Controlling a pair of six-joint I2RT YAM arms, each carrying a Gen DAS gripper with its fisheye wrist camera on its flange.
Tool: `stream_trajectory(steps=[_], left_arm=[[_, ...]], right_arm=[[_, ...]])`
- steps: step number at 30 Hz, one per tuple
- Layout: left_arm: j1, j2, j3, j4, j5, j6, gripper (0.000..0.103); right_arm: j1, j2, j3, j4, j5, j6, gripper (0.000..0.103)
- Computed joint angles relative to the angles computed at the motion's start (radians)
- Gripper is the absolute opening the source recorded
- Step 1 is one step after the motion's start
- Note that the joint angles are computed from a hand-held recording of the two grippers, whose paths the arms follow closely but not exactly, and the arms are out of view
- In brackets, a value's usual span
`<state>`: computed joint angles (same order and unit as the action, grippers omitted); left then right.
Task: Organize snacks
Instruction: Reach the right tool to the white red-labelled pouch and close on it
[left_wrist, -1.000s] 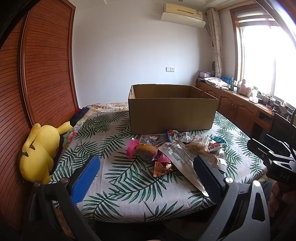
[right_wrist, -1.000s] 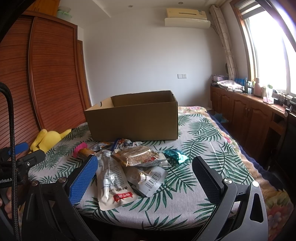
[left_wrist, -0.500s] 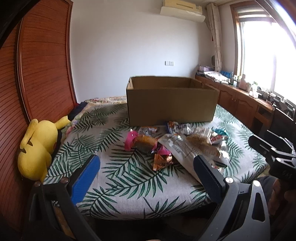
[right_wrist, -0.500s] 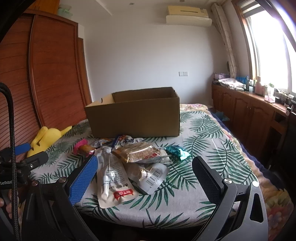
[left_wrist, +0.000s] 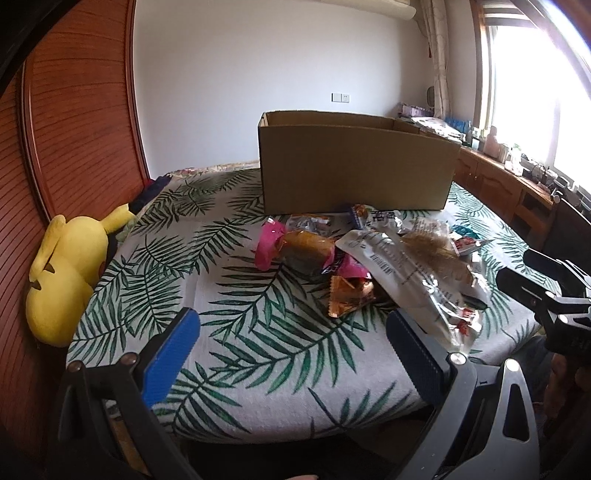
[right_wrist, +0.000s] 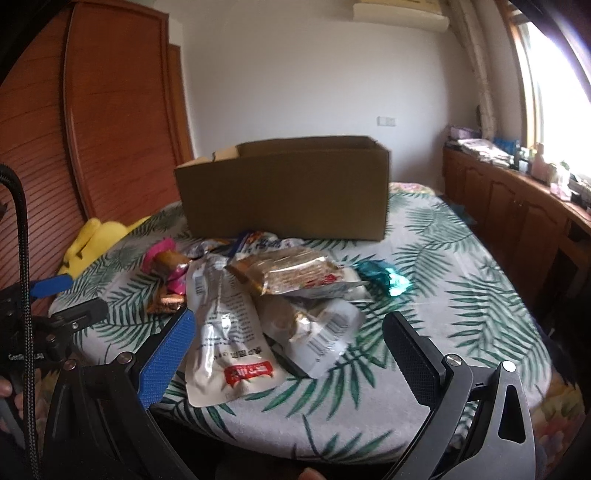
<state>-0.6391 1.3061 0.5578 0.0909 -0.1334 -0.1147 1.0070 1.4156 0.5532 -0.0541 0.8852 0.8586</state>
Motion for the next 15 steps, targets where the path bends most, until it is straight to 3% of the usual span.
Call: stream_trajectory(steps=[7, 15], left_arm=[[0.066, 0.109, 0.07, -0.002, 0.096, 0.033, 0.102], [0.099, 0.191, 0.122, 0.005, 0.153, 0.054, 0.1]], right_arm=[[-0.1, 0.096, 0.015, 0.178, -0.199, -0.177, 0.091], [-0.192, 0.214, 0.111, 0.214, -0.417, -0.307, 0.076]])
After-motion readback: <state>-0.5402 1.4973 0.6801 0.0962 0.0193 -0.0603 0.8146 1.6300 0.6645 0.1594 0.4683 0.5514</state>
